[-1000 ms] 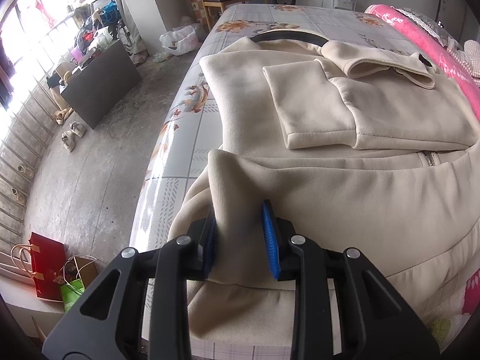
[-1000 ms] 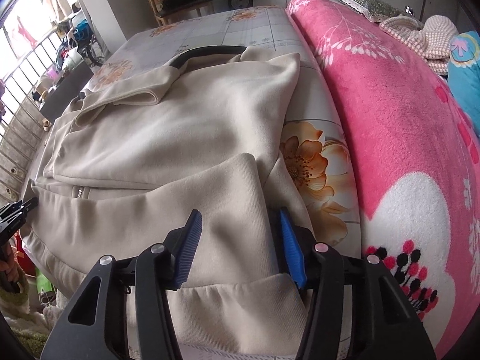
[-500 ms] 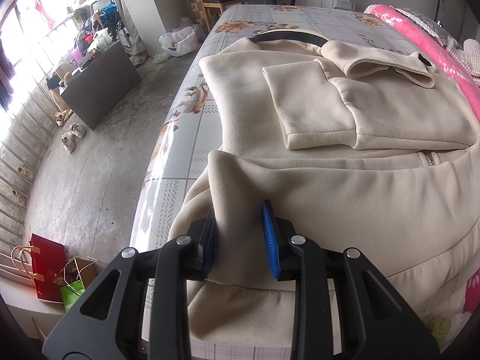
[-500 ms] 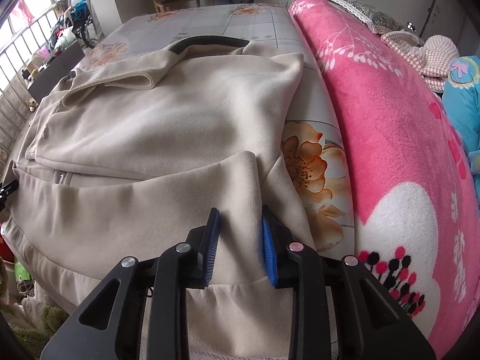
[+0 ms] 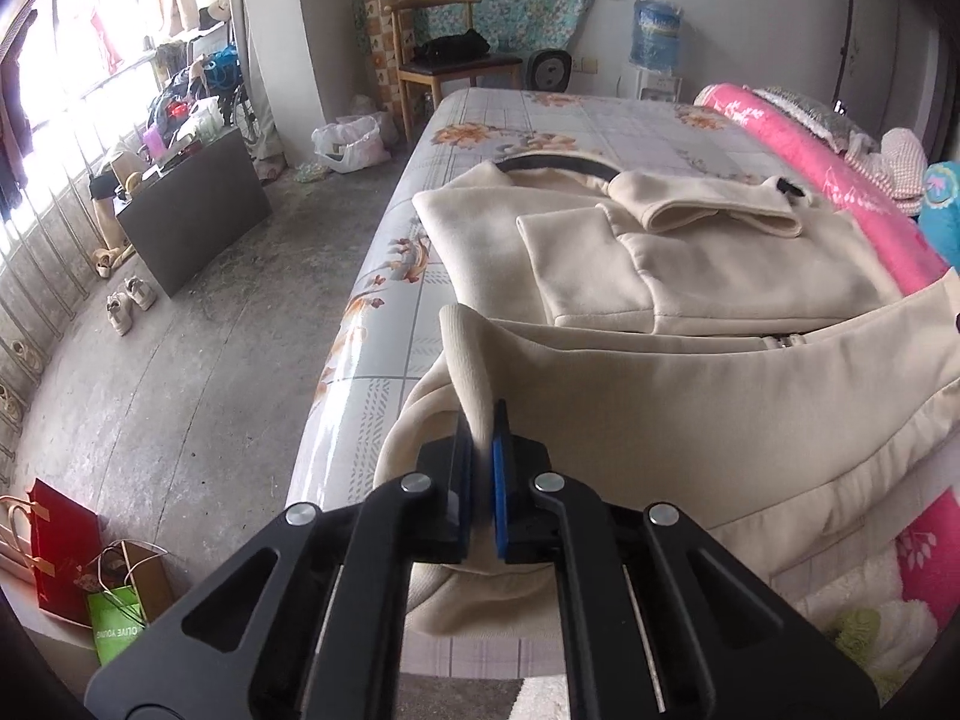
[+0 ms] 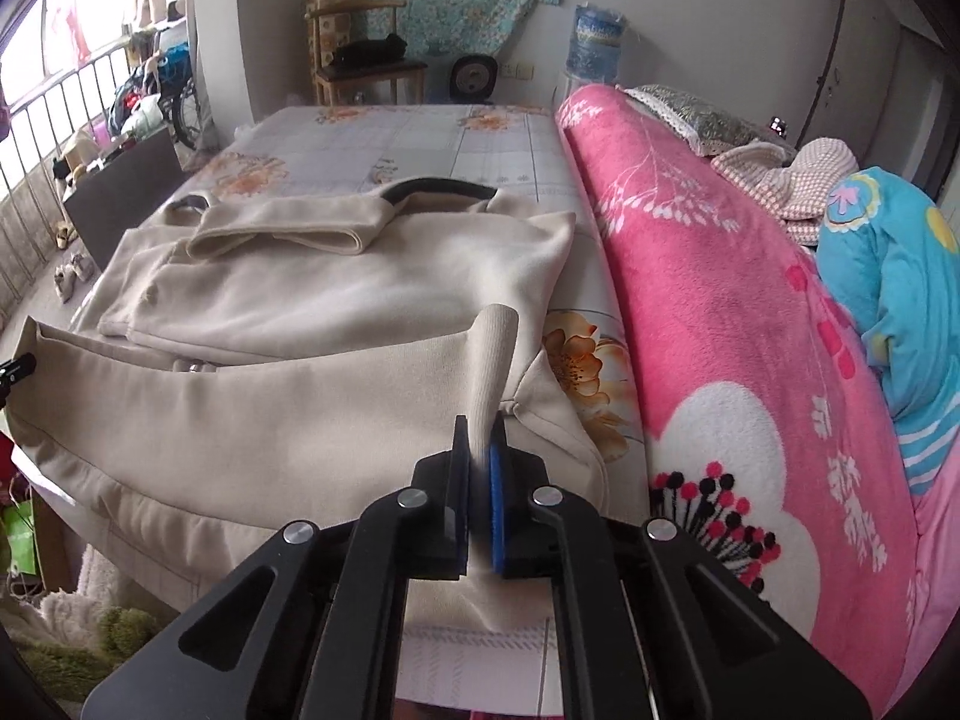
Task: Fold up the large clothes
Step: 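Grasp the hem with the right gripper and fold it over the collar with both grippers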
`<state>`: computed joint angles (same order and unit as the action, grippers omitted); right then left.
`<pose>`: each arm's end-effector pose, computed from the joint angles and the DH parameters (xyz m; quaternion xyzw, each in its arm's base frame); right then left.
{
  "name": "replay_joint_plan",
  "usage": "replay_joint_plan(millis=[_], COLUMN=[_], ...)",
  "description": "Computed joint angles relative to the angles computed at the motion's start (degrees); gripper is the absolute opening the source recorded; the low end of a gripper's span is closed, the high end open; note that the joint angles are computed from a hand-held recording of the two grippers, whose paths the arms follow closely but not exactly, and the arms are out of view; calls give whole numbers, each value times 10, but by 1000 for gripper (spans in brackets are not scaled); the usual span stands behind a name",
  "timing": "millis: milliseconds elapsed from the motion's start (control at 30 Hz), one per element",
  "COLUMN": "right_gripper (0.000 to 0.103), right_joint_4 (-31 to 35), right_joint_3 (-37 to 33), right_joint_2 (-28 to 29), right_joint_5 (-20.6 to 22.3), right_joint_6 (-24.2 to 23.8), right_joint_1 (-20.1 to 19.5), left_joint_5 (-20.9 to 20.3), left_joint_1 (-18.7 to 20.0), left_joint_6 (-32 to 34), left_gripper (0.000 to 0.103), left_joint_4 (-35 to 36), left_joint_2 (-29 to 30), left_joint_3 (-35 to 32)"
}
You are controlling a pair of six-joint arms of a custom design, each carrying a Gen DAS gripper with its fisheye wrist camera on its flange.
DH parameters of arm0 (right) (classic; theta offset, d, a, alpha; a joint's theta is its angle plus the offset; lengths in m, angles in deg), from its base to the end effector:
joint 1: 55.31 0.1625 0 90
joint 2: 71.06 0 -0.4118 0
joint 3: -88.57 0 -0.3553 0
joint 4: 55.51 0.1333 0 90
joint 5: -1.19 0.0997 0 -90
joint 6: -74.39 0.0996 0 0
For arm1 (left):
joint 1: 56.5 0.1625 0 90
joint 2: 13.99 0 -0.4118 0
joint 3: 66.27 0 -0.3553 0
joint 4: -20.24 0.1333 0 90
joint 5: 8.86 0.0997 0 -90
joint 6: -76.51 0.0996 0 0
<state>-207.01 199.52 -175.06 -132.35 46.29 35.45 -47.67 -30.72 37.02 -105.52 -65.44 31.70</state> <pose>0.0696 -0.3688 0.5584 0.0411 -0.8417 0.3356 0.4209 -0.4372 -0.4454 0.1468 0.2318 0.8684 -0.2860 0.3322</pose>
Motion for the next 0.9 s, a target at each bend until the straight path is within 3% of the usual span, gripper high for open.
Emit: replay_joint_plan(millis=[133, 267, 400, 500, 600, 767, 833, 900], right_gripper=[5, 5, 5, 5, 5, 6, 16, 19], right_joint_4=[-33, -58, -83, -94, -67, 23, 91, 111], right_joint_3=[7, -17, -74, -140, -226, -365, -413, -427], right_joint_2=[-20, -7, 37, 88, 144, 250, 288, 312], right_joint_5=[-8, -5, 28, 61, 107, 152, 153, 125], right_joint_6=[1, -19, -63, -97, -93, -31, 10, 29], right_joint_1=[34, 56, 53, 38, 8, -56, -81, -94], left_joint_5=[9, 21, 22, 24, 5, -39, -54, -24], left_joint_1=[-26, -29, -5, 24, 59, 123, 148, 159], left_joint_6=[20, 79, 160, 236, 279, 278, 249, 214], left_gripper=[5, 4, 4, 4, 4, 9, 14, 16], left_joint_4=[-50, -107, -163, -193, -173, -51, 31, 103], left_joint_2=[-32, -25, 11, 69, 136, 259, 305, 334], left_joint_3=[24, 0, -66, -155, -273, -485, -564, -606])
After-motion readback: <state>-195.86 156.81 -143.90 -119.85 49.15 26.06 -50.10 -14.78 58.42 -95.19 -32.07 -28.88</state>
